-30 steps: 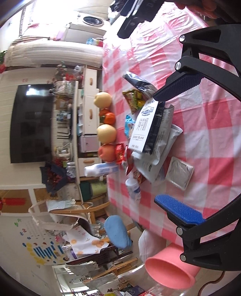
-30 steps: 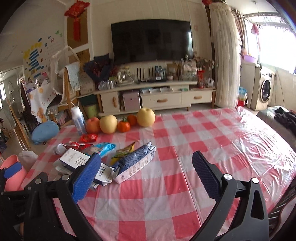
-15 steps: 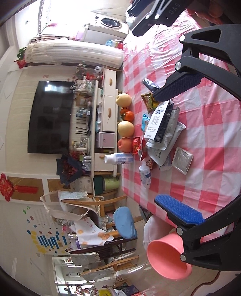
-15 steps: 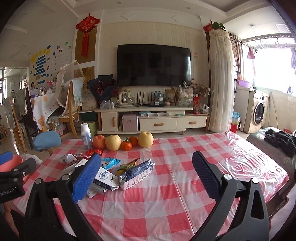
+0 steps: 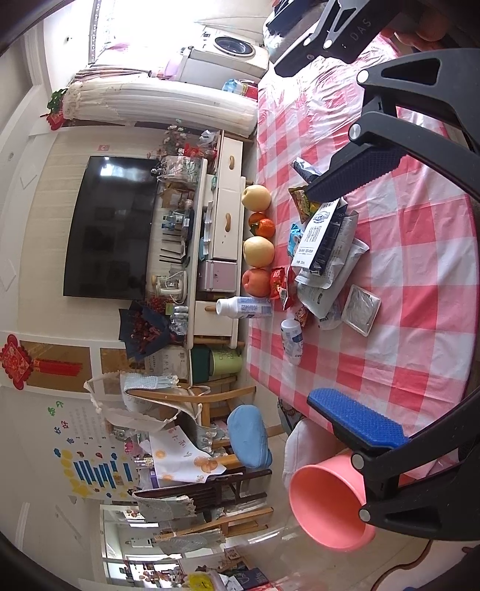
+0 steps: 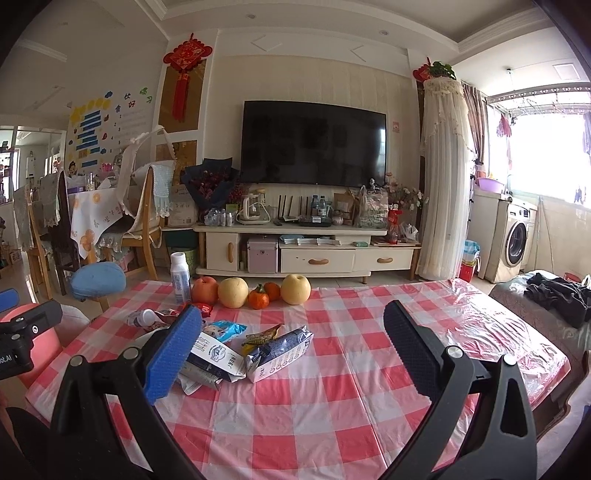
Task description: Collect trash
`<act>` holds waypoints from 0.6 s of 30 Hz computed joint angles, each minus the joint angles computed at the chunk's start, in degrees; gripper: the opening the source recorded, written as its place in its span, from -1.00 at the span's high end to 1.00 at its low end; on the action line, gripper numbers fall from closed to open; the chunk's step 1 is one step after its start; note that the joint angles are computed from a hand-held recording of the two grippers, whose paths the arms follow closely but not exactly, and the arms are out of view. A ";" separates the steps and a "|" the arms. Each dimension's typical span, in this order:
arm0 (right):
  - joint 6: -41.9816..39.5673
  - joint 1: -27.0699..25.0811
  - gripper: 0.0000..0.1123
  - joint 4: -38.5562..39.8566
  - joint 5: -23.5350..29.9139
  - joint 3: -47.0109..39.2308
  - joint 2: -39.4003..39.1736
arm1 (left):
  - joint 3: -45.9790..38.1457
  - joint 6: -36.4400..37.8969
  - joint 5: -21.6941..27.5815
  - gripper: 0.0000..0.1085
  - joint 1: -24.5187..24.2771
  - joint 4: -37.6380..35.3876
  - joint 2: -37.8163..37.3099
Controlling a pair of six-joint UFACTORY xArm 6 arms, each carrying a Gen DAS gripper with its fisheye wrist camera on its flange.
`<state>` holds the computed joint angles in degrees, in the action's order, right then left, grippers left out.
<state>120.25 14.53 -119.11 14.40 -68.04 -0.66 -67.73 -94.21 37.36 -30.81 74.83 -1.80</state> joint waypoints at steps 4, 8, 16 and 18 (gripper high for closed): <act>-1.04 -0.09 -0.77 1.11 -0.31 -0.04 0.15 | 0.68 -0.73 0.38 -0.83 -0.06 0.38 -0.80; -1.91 0.07 -0.77 1.59 0.17 0.01 0.06 | 1.33 -1.92 0.78 -0.83 0.00 1.00 -1.22; -6.98 -0.63 -0.77 6.58 -0.97 -1.45 2.19 | 3.22 -7.75 1.59 -0.83 0.20 6.81 -1.78; -7.96 -0.92 -0.77 8.25 -1.10 -1.85 2.75 | 3.31 -7.46 2.93 -0.83 0.05 6.88 -1.30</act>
<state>112.29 13.61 -110.85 13.30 -69.89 2.09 -64.43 -101.67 40.30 -30.77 81.71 -3.10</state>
